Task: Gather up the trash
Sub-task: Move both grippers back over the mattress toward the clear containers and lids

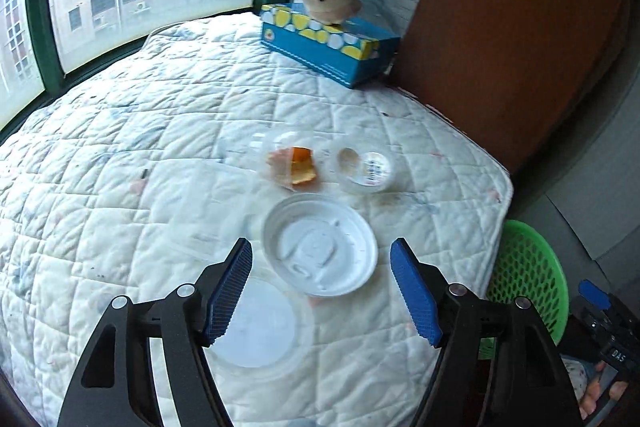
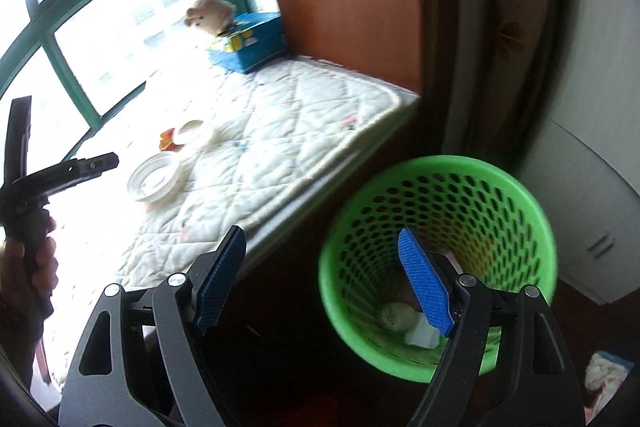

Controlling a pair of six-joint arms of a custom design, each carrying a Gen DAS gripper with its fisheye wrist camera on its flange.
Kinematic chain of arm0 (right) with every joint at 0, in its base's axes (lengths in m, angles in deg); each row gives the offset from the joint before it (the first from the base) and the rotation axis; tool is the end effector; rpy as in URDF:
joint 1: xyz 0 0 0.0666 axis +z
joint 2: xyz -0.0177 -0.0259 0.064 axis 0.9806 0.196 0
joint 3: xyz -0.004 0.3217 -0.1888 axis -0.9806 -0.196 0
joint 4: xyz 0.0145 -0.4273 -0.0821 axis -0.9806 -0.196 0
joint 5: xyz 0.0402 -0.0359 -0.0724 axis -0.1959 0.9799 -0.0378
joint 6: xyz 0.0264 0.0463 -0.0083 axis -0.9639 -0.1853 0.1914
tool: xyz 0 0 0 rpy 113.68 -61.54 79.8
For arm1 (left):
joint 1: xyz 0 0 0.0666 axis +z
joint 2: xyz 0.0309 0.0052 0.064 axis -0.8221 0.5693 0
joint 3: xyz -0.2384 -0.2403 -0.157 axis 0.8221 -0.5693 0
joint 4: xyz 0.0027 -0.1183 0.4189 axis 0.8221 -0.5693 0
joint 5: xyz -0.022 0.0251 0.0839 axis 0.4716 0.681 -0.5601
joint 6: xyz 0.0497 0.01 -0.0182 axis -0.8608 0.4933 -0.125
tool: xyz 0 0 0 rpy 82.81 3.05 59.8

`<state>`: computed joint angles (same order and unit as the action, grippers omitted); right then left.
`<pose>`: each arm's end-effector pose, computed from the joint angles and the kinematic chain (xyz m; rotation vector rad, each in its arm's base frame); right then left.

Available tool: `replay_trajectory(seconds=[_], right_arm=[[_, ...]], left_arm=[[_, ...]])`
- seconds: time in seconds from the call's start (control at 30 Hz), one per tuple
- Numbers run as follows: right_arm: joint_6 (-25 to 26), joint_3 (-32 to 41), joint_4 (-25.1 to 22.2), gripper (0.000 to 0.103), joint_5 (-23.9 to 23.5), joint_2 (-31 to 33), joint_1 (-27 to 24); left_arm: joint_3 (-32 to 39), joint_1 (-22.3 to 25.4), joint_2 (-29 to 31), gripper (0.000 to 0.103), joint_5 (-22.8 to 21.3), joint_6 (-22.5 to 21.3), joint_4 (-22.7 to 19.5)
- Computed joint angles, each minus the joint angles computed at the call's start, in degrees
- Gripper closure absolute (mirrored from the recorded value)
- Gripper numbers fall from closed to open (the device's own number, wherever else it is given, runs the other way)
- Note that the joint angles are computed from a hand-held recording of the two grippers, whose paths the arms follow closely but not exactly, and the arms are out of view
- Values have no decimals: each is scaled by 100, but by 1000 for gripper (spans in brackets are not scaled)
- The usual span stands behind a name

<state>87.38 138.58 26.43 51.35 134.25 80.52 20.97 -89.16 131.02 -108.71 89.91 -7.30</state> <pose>0.5906 0.0349 0.3502 -0.6736 2.3721 0.4706 0.5062 -0.3205 0.3386 -0.6765 2.3707 -0.0380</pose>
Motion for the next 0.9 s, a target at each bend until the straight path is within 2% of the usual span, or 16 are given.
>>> replay_trajectory(seconds=[0.17,0.3,0.6,0.9], right_arm=[[46,24,-55,24,45,22,261],[37,71,-94,24,112,71,453],[95,167,-193,24,224,201,814],[137,265,-282,24,297,324,1074]], left_arm=[[-521,318,-340,33,23,-111,-98],[-773,529,-433,33,206,-320,-69],[-754,716,-205,33,548,-731,80],[-716,839,-49,33,642,-995,207]])
